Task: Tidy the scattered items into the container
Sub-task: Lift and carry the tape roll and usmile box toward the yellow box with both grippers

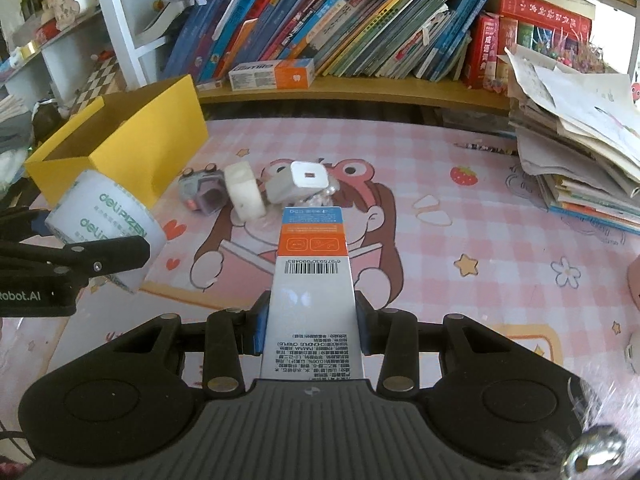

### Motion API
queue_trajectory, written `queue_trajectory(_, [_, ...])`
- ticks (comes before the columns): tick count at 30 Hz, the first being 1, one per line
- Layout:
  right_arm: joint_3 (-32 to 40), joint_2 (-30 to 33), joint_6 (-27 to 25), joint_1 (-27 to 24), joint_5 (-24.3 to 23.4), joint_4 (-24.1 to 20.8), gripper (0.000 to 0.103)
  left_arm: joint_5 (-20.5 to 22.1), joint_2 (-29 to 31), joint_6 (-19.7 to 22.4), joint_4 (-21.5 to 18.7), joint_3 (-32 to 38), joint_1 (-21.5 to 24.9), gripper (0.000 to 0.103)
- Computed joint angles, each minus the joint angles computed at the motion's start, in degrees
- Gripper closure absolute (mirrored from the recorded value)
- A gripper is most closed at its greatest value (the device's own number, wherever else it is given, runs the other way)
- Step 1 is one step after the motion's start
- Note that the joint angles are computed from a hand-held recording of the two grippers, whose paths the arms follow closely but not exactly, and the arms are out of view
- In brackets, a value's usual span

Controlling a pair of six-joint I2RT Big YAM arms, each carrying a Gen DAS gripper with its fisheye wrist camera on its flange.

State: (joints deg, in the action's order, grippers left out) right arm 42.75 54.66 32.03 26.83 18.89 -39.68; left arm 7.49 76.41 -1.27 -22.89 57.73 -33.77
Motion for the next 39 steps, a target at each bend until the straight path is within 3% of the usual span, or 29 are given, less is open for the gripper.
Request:
queue_trajectory(20, [0.96,1.15,3.92,6.89,1.77,-1.75,0.066,1.35,-4.94,0.09,-1.03,-4.4,1.99,0.016])
queue_trajectory(28, [2.81,3.3,9.88,12.09,5.73,-4.39,0.066,6.18,-6.39,3.31,-1.18,-5.52,4.91,0.016])
queue_trajectory(39, [9.48,10.47,21.64,21.11,12.43,-11.01,0.066,16.01,-9.33,9.96,-4.86,-7.34,13.18,0.016])
